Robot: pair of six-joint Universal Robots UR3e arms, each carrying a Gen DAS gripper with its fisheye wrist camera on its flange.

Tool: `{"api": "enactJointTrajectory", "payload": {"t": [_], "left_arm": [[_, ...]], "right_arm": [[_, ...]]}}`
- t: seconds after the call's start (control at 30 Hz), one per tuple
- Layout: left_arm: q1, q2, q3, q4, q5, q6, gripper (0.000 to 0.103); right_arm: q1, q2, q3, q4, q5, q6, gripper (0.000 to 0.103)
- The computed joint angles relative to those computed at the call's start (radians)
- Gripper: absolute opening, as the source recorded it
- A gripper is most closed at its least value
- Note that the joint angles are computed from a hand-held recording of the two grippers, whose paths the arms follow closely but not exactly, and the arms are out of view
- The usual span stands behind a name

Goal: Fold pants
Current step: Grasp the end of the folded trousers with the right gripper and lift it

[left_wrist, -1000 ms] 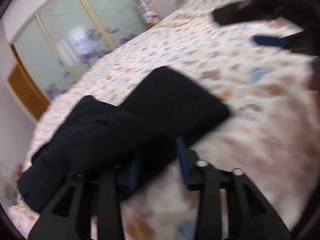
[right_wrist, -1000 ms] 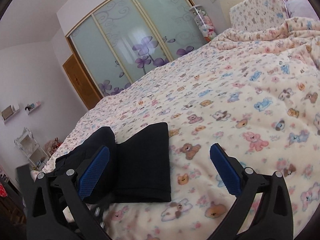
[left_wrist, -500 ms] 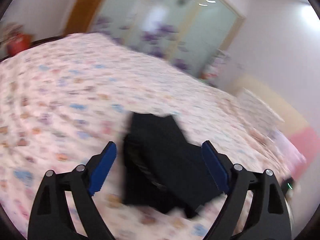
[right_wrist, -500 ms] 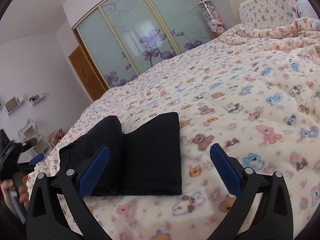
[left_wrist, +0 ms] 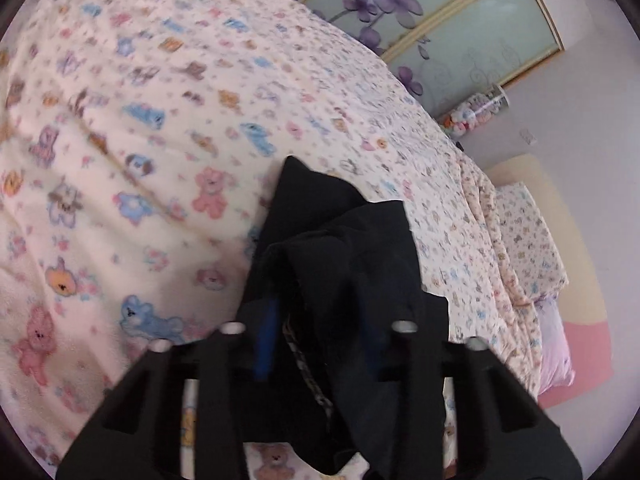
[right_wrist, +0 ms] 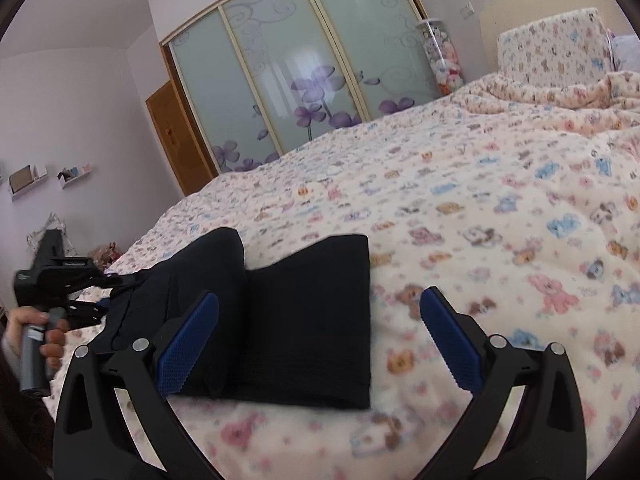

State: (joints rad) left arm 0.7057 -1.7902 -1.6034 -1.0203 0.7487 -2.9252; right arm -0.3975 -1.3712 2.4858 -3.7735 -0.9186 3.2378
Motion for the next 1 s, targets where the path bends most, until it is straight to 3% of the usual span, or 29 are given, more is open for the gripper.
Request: {"api": "enactJointTrajectory", "payload": {"t": [0.1, 0.23, 0.3, 0.47, 0.57, 0.73, 0.77, 0.83, 0.9, 1.0], "left_arm": [[-0.046, 0.028, 0.035, -0.005, 0.033, -0.017, 0.017], [-0.129, 0.037, 0.123, -0.03, 0.033, -0.042, 0.015], [-0.188, 0.028, 0.187, -0.036, 0.035, -0.069, 0.015], [-0.366, -0.066, 0.362, -0.009, 0.035, -0.165, 0.017], [-0.468, -0.143, 0.437, 0.021, -0.005, -0.209, 0.015], [-0.584, -0.233, 0.497, -0.009, -0.013, -0.225, 0.019], [-0.579, -0.215, 0.46, -0.004, -0.016, -0.208, 0.022], [-0.558, -0.161, 0.378, 0.023, -0.001, -0.188, 0.059], [-0.515, -0.069, 0.251, 0.073, 0.038, -0.14, 0.08], [-0.418, 0.085, 0.042, 0.121, 0.071, -0.021, 0.088]], "right_arm": [[0.145, 0.074, -0.133, 0.047, -0.173, 0.001, 0.102], [0.335, 0.116, -0.254, 0.217, -0.395, -0.173, 0.102], [0.358, 0.116, -0.253, 0.223, -0.438, -0.199, 0.101], [0.138, 0.039, -0.152, 0.244, -0.174, -0.094, 0.101], [0.024, -0.003, -0.113, 0.295, -0.067, -0.049, 0.101], [-0.168, -0.039, -0.073, 0.46, 0.117, -0.011, 0.101], [-0.207, -0.036, -0.072, 0.51, 0.164, -0.018, 0.101], [-0.285, -0.018, -0.061, 0.585, 0.287, -0.046, 0.101], [-0.328, -0.026, -0.047, 0.632, 0.345, -0.071, 0.101], [-0.362, -0.052, -0.049, 0.744, 0.405, -0.123, 0.101]]}}
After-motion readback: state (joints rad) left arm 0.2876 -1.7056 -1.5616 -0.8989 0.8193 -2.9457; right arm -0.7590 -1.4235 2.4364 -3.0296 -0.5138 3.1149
